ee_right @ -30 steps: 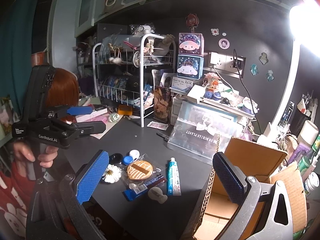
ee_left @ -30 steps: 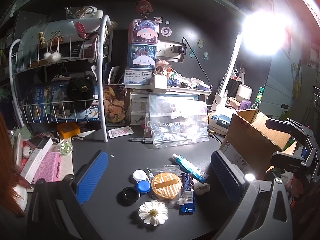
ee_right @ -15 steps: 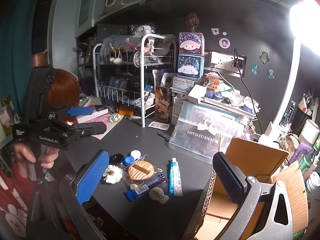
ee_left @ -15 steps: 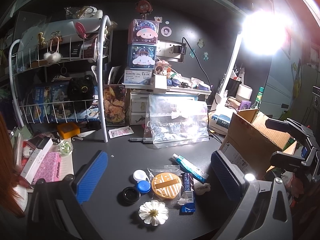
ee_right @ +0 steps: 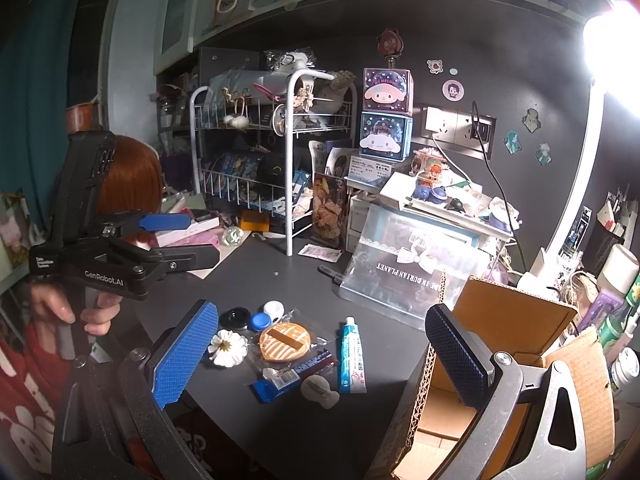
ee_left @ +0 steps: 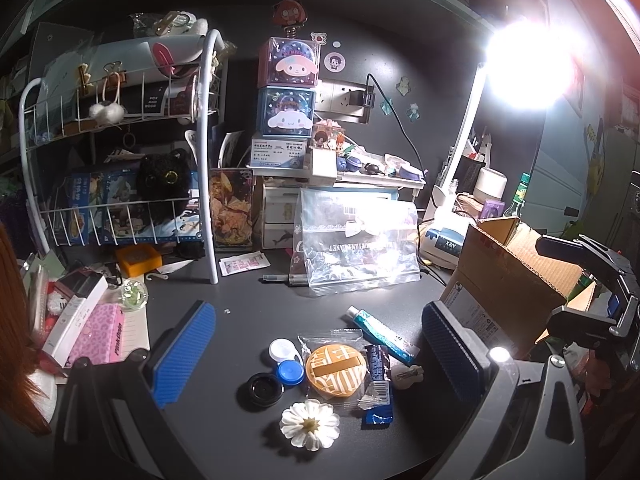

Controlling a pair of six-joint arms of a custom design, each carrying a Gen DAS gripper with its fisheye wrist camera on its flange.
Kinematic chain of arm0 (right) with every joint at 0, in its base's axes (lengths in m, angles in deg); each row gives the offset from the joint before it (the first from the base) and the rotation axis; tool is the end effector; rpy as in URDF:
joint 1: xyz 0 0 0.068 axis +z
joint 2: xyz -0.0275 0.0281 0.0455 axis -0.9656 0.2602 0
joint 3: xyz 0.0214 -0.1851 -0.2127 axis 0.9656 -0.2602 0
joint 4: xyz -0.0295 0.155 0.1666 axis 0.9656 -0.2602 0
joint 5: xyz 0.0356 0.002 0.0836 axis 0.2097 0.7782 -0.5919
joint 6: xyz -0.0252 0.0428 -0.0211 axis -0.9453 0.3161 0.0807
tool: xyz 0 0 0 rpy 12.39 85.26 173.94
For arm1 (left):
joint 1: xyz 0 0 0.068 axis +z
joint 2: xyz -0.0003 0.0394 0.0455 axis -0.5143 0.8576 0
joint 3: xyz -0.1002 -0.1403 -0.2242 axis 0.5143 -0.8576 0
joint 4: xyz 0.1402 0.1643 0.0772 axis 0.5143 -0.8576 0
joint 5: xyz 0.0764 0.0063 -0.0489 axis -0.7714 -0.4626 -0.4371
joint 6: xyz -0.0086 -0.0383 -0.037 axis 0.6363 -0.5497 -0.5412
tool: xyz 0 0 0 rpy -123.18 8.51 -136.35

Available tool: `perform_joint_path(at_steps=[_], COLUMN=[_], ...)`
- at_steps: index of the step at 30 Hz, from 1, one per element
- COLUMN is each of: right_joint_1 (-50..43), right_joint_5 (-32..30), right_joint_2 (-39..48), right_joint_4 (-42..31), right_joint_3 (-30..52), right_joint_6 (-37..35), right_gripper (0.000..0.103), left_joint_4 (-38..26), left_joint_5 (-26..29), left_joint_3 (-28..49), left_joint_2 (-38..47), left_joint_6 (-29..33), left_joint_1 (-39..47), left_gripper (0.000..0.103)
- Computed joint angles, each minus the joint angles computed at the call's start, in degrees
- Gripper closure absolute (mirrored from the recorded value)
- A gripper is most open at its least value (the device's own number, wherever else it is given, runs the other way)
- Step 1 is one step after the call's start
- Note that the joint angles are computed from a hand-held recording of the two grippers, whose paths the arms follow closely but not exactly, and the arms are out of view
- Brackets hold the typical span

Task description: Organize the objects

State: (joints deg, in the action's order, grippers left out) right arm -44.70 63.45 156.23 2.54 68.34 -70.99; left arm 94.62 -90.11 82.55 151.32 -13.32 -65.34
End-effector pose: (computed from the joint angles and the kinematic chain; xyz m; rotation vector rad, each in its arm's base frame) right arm 0.3011 0.1900 0.1858 -1.0368 1.8580 0.5279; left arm 0.2413 -0.1390 0.1598 -0.3375 2.0595 0.0048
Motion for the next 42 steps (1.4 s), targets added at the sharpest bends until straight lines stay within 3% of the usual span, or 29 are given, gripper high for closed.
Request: perform_joint_path(at_steps=[5, 13, 21, 25, 27, 31, 34, 39, 42], right_joint_1=[0.6, 4.9, 10.9, 14.1, 15.1, 16.6, 17.1, 17.3, 17.8], right_joint_5=[0.2, 3.3, 0.3, -0.4, -0.8, 0.6, 1.1, 3.6, 6.8], right_joint_2=[-0.6, -1.8, 5.2, 14.2, 19.3, 27.7, 31.4, 34.4, 34.9], right_joint_4=[-0.1, 0.6, -5.7, -10.5, -13.0, -14.5, -14.9, -15.9, -13.1], right_joint_3=[-0.5, -1.3, 6.1, 13.5, 17.7, 23.3, 25.9, 28.7, 27.9], right_joint_6=[-0.7, -3.3, -4.0, -3.0, -2.0, -0.8, 0.4, 0.6, 0.5], right_gripper=[0.0, 0.0, 0.001, 0.021, 0.023, 0.039, 0.04, 0.044, 0.044], left_joint_4=[2.4, 10.2, 18.4, 22.1, 22.3, 23.4, 26.7, 34.8, 33.5], left_joint_5=[0.6, 7.0, 14.4, 15.6, 15.8, 16.6, 16.6, 26.0, 24.5], left_joint_3=[-1.4, -6.8, -14.2, -16.4, -16.3, -15.9, -16.6, -19.1, -18.6], left_joint_2=[0.0, -1.4, 0.2, 3.9, 6.2, 11.1, 14.2, 18.2, 18.3], left_joint_6=[1.1, 5.8, 6.5, 7.0, 8.2, 10.1, 11.0, 11.9, 12.4], left_joint_1=[0.6, 5.7, 14.4, 17.7, 19.2, 21.2, 21.8, 26.3, 25.5], left_gripper=[0.0, 0.0, 0.0, 0.0, 0.0, 0.0, 0.0, 0.0, 0.0])
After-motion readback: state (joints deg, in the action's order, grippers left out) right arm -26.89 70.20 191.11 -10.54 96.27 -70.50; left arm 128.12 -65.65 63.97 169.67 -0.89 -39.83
